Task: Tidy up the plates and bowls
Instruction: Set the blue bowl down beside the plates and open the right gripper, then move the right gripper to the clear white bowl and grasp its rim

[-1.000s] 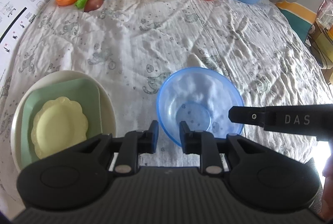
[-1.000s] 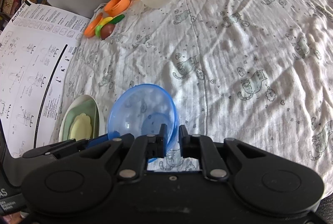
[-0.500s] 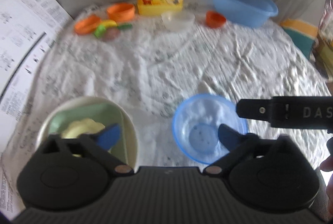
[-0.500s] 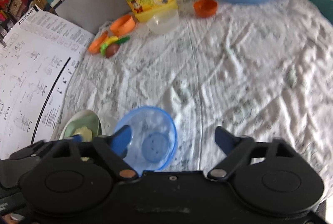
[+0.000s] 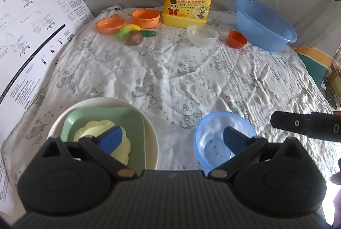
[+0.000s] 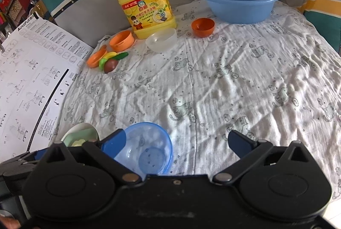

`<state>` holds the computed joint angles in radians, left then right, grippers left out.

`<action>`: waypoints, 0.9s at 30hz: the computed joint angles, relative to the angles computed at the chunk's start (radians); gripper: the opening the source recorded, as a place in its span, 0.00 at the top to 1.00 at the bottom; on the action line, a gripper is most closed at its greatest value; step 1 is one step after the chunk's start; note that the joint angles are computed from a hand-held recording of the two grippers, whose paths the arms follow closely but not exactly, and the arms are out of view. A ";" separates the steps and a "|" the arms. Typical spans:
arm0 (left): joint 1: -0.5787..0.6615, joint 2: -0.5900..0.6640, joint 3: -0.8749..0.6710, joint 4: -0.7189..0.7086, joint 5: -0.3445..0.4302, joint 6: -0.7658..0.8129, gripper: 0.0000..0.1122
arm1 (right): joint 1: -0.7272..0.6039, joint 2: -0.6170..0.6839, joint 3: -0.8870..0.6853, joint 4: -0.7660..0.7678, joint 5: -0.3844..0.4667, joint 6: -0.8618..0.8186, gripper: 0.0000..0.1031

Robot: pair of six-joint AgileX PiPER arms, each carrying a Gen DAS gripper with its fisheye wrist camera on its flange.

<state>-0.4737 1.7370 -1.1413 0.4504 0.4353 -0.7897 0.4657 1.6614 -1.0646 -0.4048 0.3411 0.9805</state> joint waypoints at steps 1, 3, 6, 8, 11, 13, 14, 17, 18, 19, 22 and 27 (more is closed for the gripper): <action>-0.002 0.000 -0.002 0.001 -0.001 0.005 0.08 | 0.003 -0.001 0.001 -0.012 0.002 0.013 0.00; -0.005 0.002 -0.010 0.003 0.005 0.012 0.08 | 0.004 0.000 -0.002 -0.032 0.008 0.030 0.00; -0.001 0.011 -0.033 -0.004 0.009 0.029 0.08 | -0.003 0.007 -0.012 -0.041 0.012 0.037 0.00; 0.006 0.022 -0.056 -0.020 0.014 0.051 0.08 | -0.012 0.014 -0.021 -0.037 0.017 0.033 0.00; 0.020 0.049 -0.109 -0.047 0.030 0.092 0.08 | -0.022 0.034 -0.043 -0.046 0.027 0.044 0.00; 0.026 0.066 -0.144 -0.047 0.041 0.099 0.08 | -0.033 0.045 -0.058 -0.050 0.033 0.050 0.00; 0.029 0.076 -0.163 -0.046 0.046 0.102 0.08 | -0.040 0.053 -0.067 -0.043 0.035 0.044 0.00; 0.037 0.115 -0.234 -0.055 0.072 0.127 0.08 | -0.058 0.076 -0.098 -0.026 0.045 0.028 0.00; 0.040 0.129 -0.258 -0.065 0.080 0.143 0.08 | -0.067 0.085 -0.110 -0.008 0.047 0.011 0.00; 0.043 0.141 -0.282 -0.072 0.087 0.159 0.08 | -0.074 0.097 -0.126 0.002 0.049 -0.001 0.00; 0.054 0.189 -0.374 -0.085 0.116 0.206 0.08 | -0.109 0.141 -0.198 0.097 0.066 -0.102 0.00; 0.082 0.305 -0.595 -0.156 0.200 0.325 0.08 | -0.161 0.220 -0.337 0.226 0.095 -0.221 0.00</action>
<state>-0.3919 2.0423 -1.7362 0.2942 0.6354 -0.4644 0.3045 1.8815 -1.4016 -0.1790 0.4365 0.7590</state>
